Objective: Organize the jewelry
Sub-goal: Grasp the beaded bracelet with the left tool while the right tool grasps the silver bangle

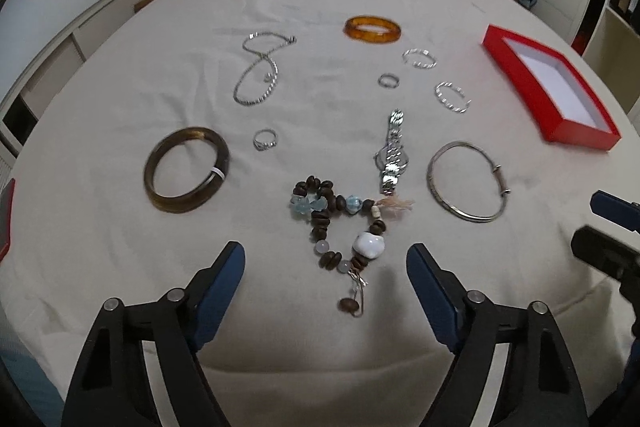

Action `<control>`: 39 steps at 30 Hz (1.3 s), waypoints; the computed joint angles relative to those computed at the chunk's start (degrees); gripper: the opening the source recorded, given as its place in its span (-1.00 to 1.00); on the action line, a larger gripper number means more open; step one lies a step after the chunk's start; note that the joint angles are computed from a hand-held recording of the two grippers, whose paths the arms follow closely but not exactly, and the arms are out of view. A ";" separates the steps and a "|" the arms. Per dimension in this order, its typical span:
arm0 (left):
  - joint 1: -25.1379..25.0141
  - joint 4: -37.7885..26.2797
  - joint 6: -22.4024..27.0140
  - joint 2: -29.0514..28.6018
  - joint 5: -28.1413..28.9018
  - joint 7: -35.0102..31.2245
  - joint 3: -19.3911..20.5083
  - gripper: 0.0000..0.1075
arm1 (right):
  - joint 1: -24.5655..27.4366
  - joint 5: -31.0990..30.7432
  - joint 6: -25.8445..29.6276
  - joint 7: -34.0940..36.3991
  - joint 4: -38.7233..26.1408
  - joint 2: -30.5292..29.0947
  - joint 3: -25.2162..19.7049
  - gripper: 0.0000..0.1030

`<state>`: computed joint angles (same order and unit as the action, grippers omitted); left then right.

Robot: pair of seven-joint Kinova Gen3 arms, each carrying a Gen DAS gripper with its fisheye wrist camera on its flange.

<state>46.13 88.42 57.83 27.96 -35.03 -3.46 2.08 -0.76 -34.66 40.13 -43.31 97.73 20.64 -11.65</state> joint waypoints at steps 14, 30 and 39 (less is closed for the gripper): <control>-2.90 1.50 -5.69 1.28 2.35 -2.36 -1.28 0.30 | -5.17 6.77 7.98 -10.53 -14.67 12.18 0.49 -0.44; -2.12 2.28 -8.79 1.22 0.21 -2.70 -2.31 -0.58 | -8.74 16.42 5.36 -12.94 -15.71 13.16 0.09 -0.89; -1.56 3.37 -8.69 -0.87 0.80 -1.24 -2.08 -0.66 | -6.78 14.70 2.68 -10.00 -10.75 8.50 -1.30 -0.90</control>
<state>44.57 91.79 49.14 27.09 -34.23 -4.70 0.00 -7.54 -19.96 42.81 -53.31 86.97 29.14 -12.95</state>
